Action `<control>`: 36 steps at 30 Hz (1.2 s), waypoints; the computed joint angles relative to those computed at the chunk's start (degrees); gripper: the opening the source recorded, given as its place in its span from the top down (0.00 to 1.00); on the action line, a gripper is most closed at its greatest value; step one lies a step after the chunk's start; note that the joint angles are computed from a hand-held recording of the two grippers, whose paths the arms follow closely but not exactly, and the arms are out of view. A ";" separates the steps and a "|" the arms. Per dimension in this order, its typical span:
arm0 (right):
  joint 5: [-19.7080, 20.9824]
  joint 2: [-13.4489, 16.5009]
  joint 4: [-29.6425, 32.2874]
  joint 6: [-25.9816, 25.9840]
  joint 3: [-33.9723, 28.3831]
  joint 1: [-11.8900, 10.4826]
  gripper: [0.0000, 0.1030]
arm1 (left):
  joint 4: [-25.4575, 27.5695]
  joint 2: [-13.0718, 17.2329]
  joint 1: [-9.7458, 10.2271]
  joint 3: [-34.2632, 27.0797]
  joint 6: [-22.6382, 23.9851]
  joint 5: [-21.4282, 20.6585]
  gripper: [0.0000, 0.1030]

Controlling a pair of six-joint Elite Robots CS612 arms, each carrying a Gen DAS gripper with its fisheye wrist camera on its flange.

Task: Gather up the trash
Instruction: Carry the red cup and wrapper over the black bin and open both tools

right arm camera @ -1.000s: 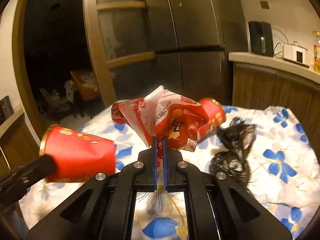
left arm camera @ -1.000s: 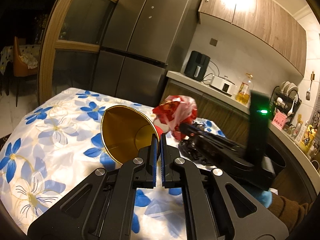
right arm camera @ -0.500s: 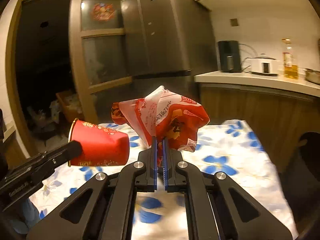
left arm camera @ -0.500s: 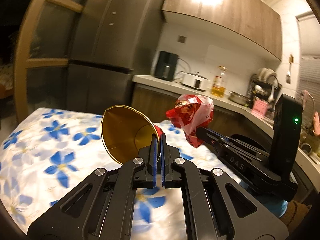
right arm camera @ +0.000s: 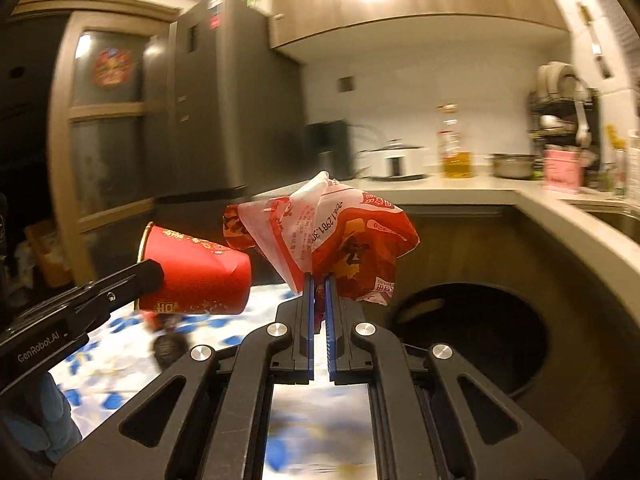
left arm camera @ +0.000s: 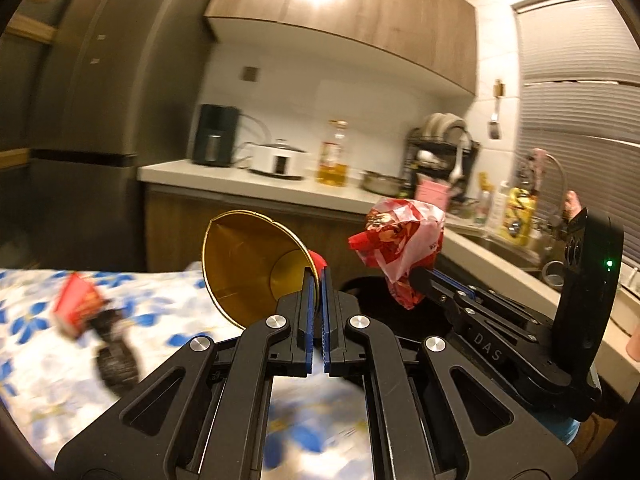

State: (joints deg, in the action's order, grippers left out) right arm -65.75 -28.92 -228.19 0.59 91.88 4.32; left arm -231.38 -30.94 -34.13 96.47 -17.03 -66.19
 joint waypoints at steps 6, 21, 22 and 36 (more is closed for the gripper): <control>-4.76 0.63 -1.03 2.69 -1.02 -2.47 0.94 | 3.58 2.81 -0.25 -7.56 1.32 -5.67 0.97; -7.18 2.50 1.62 4.92 -3.92 -4.53 0.94 | 12.44 8.28 -0.02 -20.10 2.86 -11.55 0.97; -7.23 2.64 1.86 4.97 -4.16 -4.53 0.94 | 12.83 8.61 0.07 -20.65 2.72 -11.83 0.97; -7.99 3.36 3.85 5.50 -6.03 -4.15 0.94 | 16.14 10.64 0.71 -24.75 2.06 -13.61 0.97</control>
State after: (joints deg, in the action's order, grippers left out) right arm -73.75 -25.56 -224.33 6.09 85.85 0.17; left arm -215.23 -20.30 -33.42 71.72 -14.97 -79.80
